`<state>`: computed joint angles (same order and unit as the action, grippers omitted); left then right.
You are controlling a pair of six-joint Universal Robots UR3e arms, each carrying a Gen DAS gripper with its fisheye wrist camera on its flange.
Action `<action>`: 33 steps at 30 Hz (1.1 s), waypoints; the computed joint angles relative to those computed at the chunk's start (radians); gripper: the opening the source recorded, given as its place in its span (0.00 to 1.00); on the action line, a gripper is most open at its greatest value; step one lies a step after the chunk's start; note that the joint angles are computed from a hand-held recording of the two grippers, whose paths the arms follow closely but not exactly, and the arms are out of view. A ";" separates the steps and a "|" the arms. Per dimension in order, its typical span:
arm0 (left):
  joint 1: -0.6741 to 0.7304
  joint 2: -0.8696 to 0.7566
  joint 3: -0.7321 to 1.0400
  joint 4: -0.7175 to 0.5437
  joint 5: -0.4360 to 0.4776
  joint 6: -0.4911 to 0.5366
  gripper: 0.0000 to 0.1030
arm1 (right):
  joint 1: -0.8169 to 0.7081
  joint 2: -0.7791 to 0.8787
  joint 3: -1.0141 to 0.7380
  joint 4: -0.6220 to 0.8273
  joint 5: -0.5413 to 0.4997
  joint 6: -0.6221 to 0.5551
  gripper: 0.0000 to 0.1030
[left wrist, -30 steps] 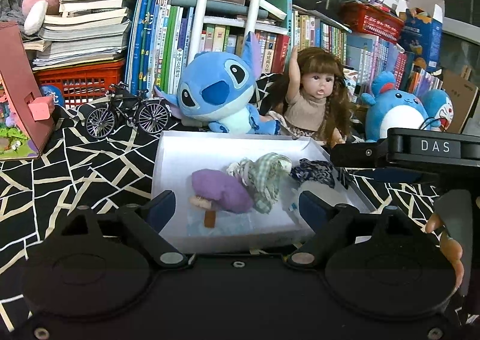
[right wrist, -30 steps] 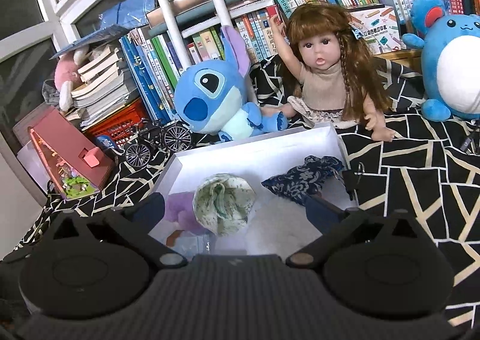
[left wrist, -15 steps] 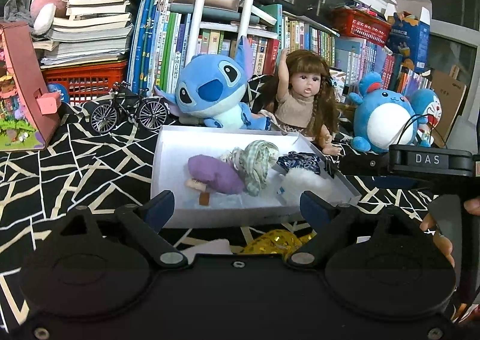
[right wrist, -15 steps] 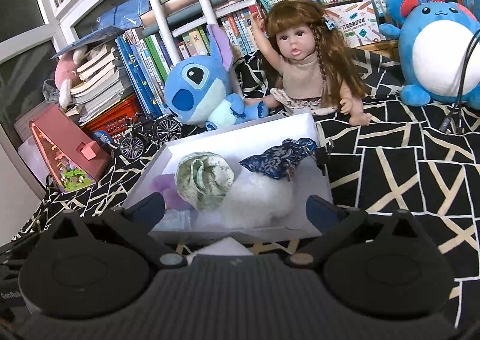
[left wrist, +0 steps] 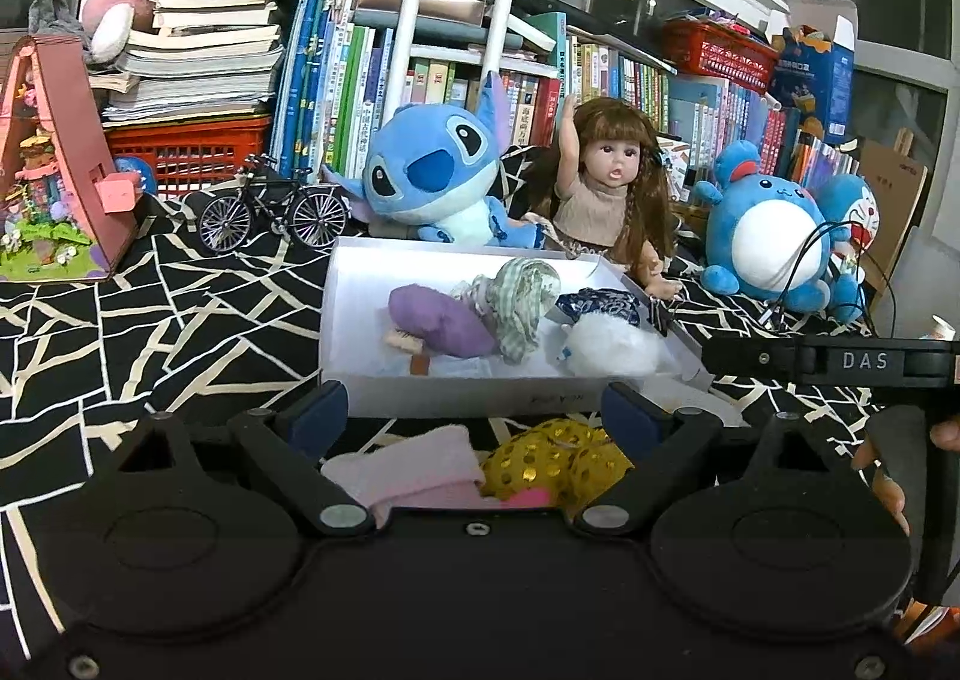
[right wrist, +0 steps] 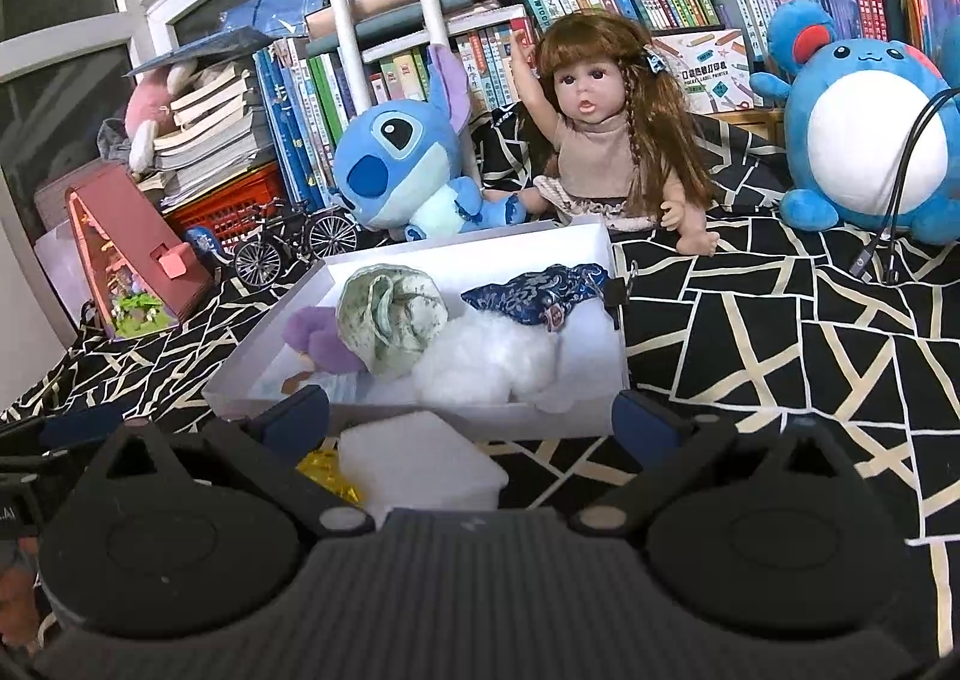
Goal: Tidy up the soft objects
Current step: 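Move both open tools back from the box to the pile of soft items, then grasp the green scrunchie with the left tool while the right tool grasps the white foam block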
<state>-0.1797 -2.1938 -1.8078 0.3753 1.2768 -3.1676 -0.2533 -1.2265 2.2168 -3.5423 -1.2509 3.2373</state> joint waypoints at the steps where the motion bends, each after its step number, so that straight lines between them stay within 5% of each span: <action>1: 0.001 0.001 -0.013 0.012 0.001 0.001 0.88 | -0.003 0.000 0.011 -0.014 0.003 -0.001 1.00; 13: 0.031 0.032 -0.165 0.130 -0.011 0.010 0.89 | 0.010 0.079 0.104 -0.245 -0.073 -0.012 1.00; 33: 0.032 0.085 -0.383 0.244 -0.088 0.106 0.89 | 0.086 0.132 0.122 -0.285 -0.141 -0.187 1.00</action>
<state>-0.1474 -2.1089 -2.1910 0.6194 1.1890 -3.0614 -0.1676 -1.0944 2.3390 -3.8275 -1.3921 3.0507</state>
